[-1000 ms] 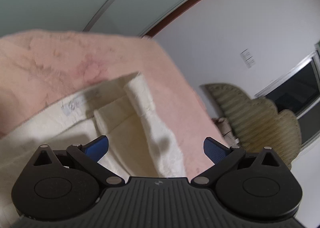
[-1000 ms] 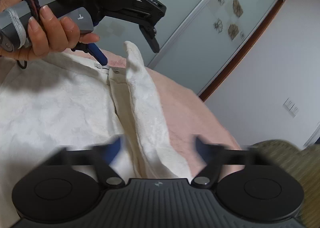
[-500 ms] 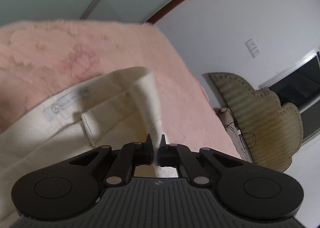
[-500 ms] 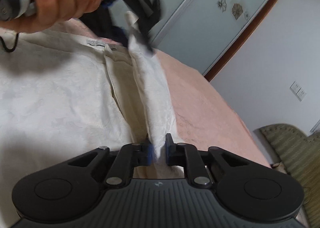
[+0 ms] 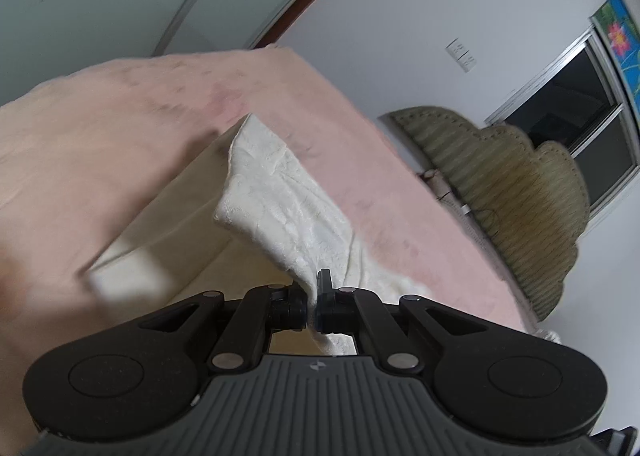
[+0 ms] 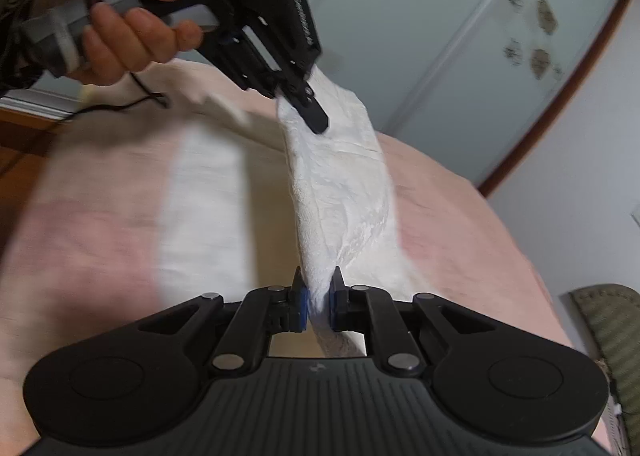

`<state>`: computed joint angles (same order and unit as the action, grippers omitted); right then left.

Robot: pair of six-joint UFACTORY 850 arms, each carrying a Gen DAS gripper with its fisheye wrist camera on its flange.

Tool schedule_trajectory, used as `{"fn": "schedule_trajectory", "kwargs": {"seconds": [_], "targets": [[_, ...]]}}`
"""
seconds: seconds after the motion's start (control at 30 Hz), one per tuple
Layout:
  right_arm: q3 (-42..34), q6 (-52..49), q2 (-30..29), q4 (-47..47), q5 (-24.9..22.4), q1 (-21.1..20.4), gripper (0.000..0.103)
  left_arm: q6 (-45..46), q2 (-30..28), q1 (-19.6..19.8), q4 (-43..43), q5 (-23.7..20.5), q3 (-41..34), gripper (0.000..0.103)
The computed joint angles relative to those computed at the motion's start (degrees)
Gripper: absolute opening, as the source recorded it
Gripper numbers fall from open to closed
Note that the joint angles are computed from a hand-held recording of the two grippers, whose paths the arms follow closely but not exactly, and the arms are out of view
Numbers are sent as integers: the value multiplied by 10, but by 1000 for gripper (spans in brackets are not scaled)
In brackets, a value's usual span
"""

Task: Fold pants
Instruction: 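Grasp the waistband with the left gripper while the right gripper holds beside it, then lift the waistband with both grippers and fold it over toward the hems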

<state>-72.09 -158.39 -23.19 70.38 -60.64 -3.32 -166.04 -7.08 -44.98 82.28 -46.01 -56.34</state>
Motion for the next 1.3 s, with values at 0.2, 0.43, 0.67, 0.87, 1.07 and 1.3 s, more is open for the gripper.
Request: {"fn": "schedule_trajectory", "kwargs": {"seconds": [0.2,0.43,0.67,0.87,1.07,1.3], "targets": [[21,4,9,-29,19,8,9,27,-14,-20,-84,-26,1,6],[49,0,20,-6,29,17,10,88,-41,-30,-132,-102,-26,8],[80,-54,31,43,49,11,12,112,-23,-30,-151,-80,-21,24],[20,46,19,-11,19,-26,23,178,-57,-63,-227,-215,-81,31],[-131,355,-83,-186,-64,-44,29,264,-113,-84,-226,-349,-165,39],[-238,509,-151,-114,-133,-102,30,328,-135,-61,-124,-168,-199,54]]}}
